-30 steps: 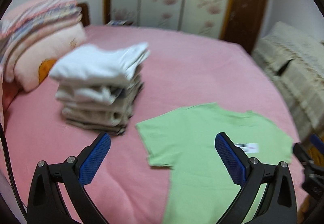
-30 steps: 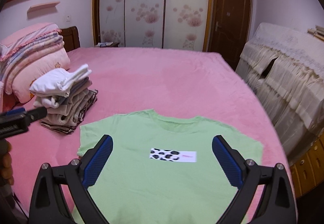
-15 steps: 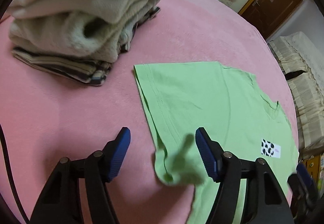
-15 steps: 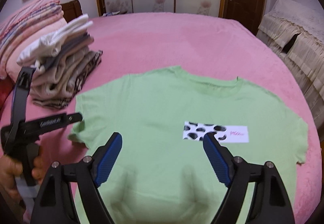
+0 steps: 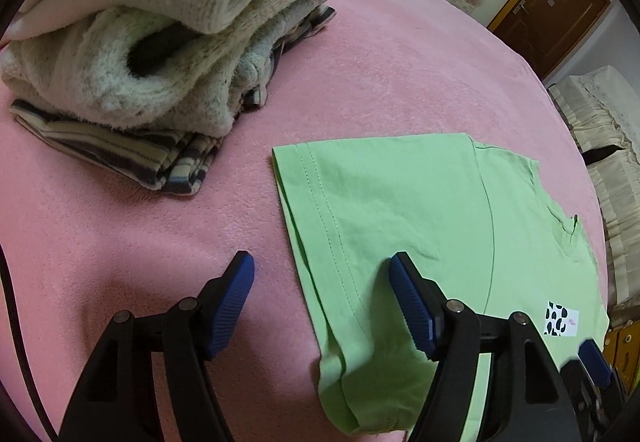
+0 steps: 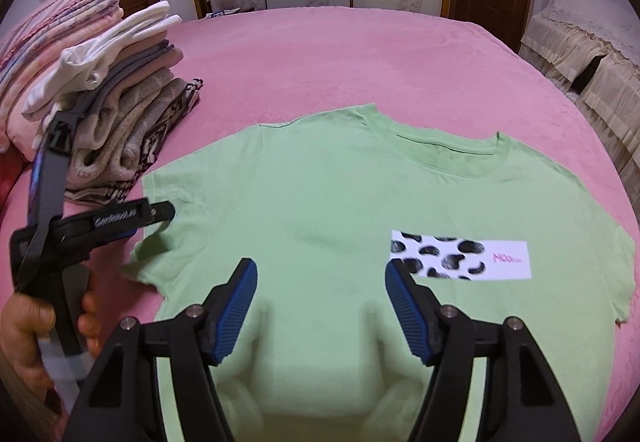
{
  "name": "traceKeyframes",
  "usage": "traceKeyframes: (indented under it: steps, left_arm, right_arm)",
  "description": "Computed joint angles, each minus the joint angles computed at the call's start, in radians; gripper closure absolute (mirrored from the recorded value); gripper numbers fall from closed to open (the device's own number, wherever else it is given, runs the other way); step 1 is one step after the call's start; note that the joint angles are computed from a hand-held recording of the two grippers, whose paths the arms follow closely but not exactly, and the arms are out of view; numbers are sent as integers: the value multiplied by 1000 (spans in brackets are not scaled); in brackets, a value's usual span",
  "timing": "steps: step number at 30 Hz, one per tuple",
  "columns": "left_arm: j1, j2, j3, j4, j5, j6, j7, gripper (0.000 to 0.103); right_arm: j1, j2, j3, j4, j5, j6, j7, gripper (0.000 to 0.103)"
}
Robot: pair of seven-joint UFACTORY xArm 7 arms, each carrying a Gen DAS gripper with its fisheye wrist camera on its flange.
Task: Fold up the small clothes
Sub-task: 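Move the left tool to the shirt's side edge and close on it, then fold the gripped side and sleeve inward over the shirt body, then open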
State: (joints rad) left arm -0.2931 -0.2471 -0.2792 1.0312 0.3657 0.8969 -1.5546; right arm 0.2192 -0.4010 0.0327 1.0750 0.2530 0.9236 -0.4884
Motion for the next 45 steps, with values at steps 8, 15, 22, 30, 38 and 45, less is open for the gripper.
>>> traceKeyframes:
  steps: [8, 15, 22, 30, 38, 45]
  left_arm:
    - [10, -19, 33, -35, -46, -89, 43, 28]
    - [32, 33, 49, -21, -77, -190, 140, 79]
    - [13, 130, 17, 169, 47, 4, 124, 98]
    - [-122, 361, 25, 576, 227, 177, 163, 98]
    - [-217, 532, 73, 773, 98, 123, 227, 66]
    - [-296, 412, 132, 649, 155, 120, 116, 66]
  right_arm:
    - [7, 78, 27, 56, 1, 3, 54, 45]
    - [12, 83, 31, 47, -7, 7, 64, 47]
    - [0, 70, 13, 46, -6, 31, 57, 47]
    - [-43, 38, -35, 57, 19, 83, 32, 47]
    - [-101, 39, -66, 84, 11, 93, 33, 47]
    - [-124, 53, -70, 97, 3, 75, 14, 47]
